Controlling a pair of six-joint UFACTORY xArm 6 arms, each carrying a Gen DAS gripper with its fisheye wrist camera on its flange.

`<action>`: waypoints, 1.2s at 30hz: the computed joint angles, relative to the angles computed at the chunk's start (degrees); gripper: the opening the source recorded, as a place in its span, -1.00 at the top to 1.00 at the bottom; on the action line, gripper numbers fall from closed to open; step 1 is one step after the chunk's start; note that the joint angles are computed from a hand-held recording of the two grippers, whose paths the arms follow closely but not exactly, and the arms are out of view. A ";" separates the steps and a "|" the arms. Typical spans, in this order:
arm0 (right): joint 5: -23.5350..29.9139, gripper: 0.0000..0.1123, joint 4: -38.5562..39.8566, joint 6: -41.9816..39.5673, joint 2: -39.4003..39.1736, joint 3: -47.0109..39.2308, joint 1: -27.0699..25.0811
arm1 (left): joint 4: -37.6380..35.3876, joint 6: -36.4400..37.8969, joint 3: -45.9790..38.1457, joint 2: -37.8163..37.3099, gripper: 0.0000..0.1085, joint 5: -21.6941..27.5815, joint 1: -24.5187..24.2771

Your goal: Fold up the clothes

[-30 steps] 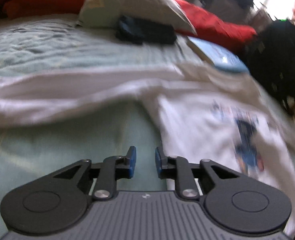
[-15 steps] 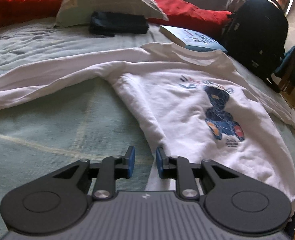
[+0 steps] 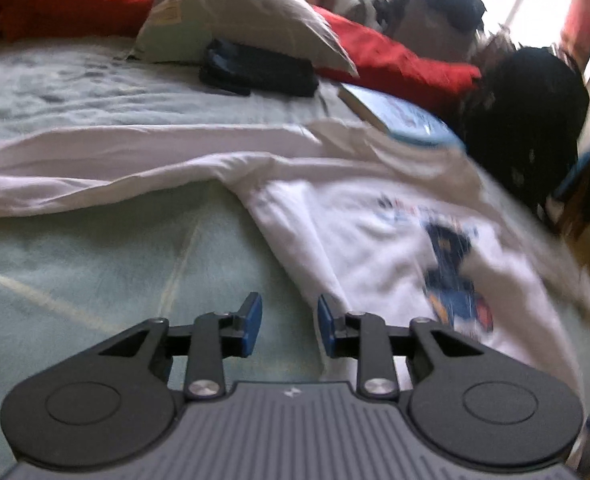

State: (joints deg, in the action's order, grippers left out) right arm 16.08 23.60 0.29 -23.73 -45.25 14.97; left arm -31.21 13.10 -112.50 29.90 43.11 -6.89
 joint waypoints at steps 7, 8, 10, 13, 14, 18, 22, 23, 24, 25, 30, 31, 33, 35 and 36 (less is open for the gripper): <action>0.81 -0.21 -0.27 1.21 0.84 -0.34 -0.66 | -7.55 -6.04 -10.96 9.34 0.48 1.86 0.88; 0.95 -0.21 -0.28 1.37 1.15 -0.50 -0.73 | -6.39 -6.56 -12.10 10.18 0.49 1.74 0.55; 1.15 -0.21 -0.05 1.35 1.88 -0.89 -0.76 | -4.00 -7.64 -14.58 11.97 0.49 1.62 -0.09; 1.37 -0.21 0.72 0.68 2.67 -1.29 -0.69 | 1.35 -7.84 -16.71 13.15 0.55 1.11 -1.38; 1.45 -0.21 0.61 0.82 2.90 -1.41 -0.73 | 3.35 -7.85 -16.78 13.16 0.69 0.68 -1.88; 1.33 -0.21 0.84 1.31 3.25 -1.37 -0.92 | 7.46 -8.95 -17.19 13.21 1.00 0.15 -2.40; 1.16 -0.21 0.44 1.75 2.63 -0.85 -1.32 | 9.61 -12.26 -19.72 14.29 1.00 -0.07 -0.81; 1.03 -0.21 0.62 1.72 2.48 -0.68 -1.43 | 9.75 -13.70 -21.95 15.48 1.00 1.10 -0.20; 0.86 -0.21 0.64 1.86 2.39 -0.53 -1.53 | 9.70 -14.87 -24.42 16.80 1.00 2.54 0.38; 0.77 -0.21 0.56 2.11 2.42 -0.47 -1.59 | 10.14 -15.95 -25.95 17.67 1.00 3.02 0.75; 1.18 -0.22 -0.08 2.74 2.88 -0.89 -1.55 | 2.45 -16.07 -29.95 20.11 0.98 5.88 2.25; 1.27 -0.22 -0.13 2.65 2.94 -1.02 -1.50 | 1.86 -15.51 -29.93 20.12 0.97 6.08 2.21; 1.36 -0.23 -0.28 2.48 2.98 -1.23 -1.40 | 2.80 -13.73 -29.96 20.05 0.92 6.74 1.73; 1.45 -0.24 -0.43 2.37 3.01 -1.40 -1.36 | 4.09 -12.42 -30.54 20.31 0.69 7.62 1.26; 1.44 -0.24 -0.57 2.44 3.04 -1.45 -1.35 | 4.75 -12.32 -31.47 20.83 0.65 8.42 1.14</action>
State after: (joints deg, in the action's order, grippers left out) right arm 17.51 23.03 2.73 -20.69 -46.70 13.62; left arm -26.46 0.78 -143.97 50.73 51.53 -5.75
